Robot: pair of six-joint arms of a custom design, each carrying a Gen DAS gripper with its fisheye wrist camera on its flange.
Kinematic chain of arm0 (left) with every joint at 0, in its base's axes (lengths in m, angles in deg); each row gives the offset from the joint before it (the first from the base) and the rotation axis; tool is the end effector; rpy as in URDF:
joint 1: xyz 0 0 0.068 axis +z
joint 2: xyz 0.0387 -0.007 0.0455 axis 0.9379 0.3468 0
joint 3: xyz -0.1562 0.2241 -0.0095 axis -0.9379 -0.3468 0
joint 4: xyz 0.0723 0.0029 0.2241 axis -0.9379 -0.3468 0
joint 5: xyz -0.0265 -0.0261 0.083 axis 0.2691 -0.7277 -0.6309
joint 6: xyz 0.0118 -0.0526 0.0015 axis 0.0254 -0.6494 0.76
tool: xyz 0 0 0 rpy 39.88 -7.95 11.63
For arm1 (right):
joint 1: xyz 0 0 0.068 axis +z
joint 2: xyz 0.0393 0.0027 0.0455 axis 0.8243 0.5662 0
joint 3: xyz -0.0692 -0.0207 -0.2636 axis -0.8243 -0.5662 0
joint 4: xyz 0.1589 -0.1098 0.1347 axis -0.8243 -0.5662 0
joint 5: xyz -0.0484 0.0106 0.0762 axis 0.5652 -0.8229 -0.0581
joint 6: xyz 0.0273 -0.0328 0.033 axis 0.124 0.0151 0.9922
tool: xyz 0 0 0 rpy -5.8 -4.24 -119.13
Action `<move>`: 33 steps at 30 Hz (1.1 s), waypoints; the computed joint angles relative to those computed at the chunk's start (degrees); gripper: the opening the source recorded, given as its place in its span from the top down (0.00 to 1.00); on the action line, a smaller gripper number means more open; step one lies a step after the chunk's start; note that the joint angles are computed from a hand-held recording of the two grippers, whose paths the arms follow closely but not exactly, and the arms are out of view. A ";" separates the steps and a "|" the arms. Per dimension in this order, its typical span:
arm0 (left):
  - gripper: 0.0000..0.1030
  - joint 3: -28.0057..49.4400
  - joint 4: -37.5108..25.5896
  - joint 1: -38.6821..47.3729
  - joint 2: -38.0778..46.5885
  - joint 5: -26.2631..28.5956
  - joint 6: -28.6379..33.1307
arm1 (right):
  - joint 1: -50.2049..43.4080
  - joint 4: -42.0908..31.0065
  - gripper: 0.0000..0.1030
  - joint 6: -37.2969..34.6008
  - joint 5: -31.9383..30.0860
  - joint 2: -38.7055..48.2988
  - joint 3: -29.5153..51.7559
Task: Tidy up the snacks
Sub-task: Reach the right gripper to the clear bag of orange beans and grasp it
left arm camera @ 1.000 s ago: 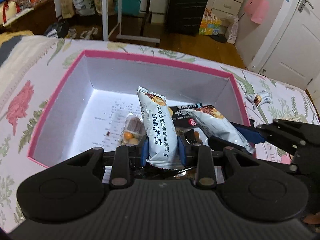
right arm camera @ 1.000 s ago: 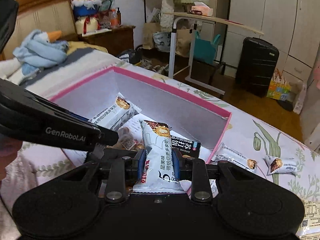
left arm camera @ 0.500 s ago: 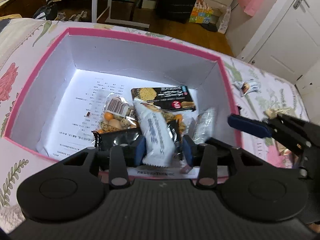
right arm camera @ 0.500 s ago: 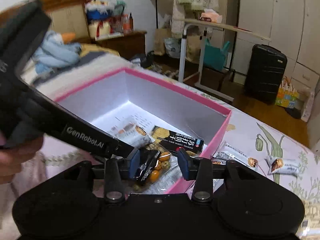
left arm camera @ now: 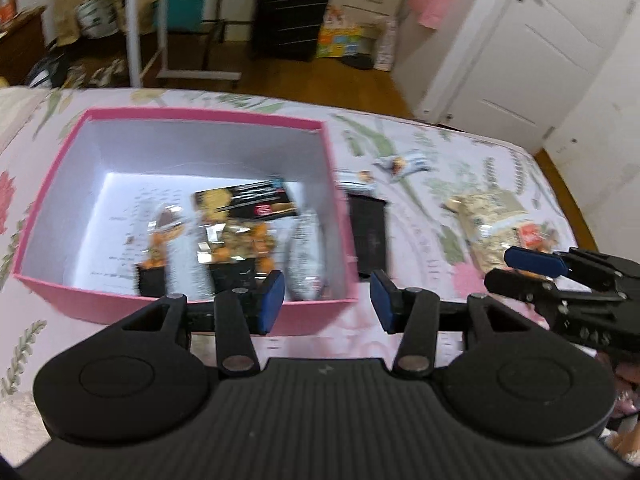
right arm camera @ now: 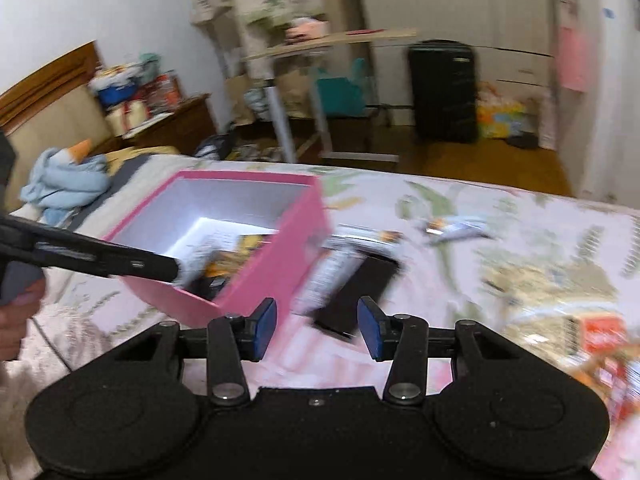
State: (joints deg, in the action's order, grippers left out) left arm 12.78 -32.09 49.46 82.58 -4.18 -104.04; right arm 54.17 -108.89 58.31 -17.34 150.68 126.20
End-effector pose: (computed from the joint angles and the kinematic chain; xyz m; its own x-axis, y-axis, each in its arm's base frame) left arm 0.2454 -0.0954 0.3458 -0.8153 0.0152 -0.5788 0.2070 0.9412 -0.2669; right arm 0.2037 0.0096 0.3244 -0.6987 -0.0746 -0.7115 -0.3252 0.9190 0.2230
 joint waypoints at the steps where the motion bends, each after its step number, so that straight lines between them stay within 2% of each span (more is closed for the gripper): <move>1: 0.54 0.58 0.05 -1.56 0.30 -0.10 -0.69 | -2.38 -1.04 0.50 -1.22 -0.42 -0.52 0.03; 9: 0.53 4.69 4.28 -14.03 7.91 -2.18 -4.39 | -27.91 -6.35 0.47 -11.60 -9.00 2.74 -0.54; 12: 0.53 6.20 7.20 -17.57 12.42 -2.04 -5.92 | -35.28 -6.11 0.41 -12.26 -12.12 5.03 -1.68; 14: 0.53 8.14 8.52 -19.08 16.10 -1.08 -6.40 | -38.58 -3.90 0.38 -11.90 -12.10 6.18 -3.65; 17: 0.54 12.23 10.45 -21.58 22.23 -0.99 -6.57 | -41.67 0.39 0.37 -10.88 -10.91 7.27 -7.30; 20: 0.55 17.56 11.85 -23.85 28.34 -1.57 -5.94 | -44.49 5.87 0.29 -8.56 -9.90 8.58 -11.11; 22: 0.55 21.14 12.64 -24.47 32.10 -0.18 -5.53 | -46.84 8.91 0.28 -7.15 -10.82 10.14 -12.88; 24: 0.55 25.51 12.79 -25.01 36.24 1.57 -5.89 | -48.70 11.06 0.21 -6.15 -12.22 12.27 -13.69; 28: 0.57 32.28 14.91 -26.34 42.98 1.44 -8.88 | -50.81 13.68 0.16 -5.70 -15.56 17.20 -13.43; 33: 0.57 50.95 7.47 -27.12 54.98 4.67 -8.33 | -50.83 16.93 0.11 -4.67 -16.53 21.05 -13.95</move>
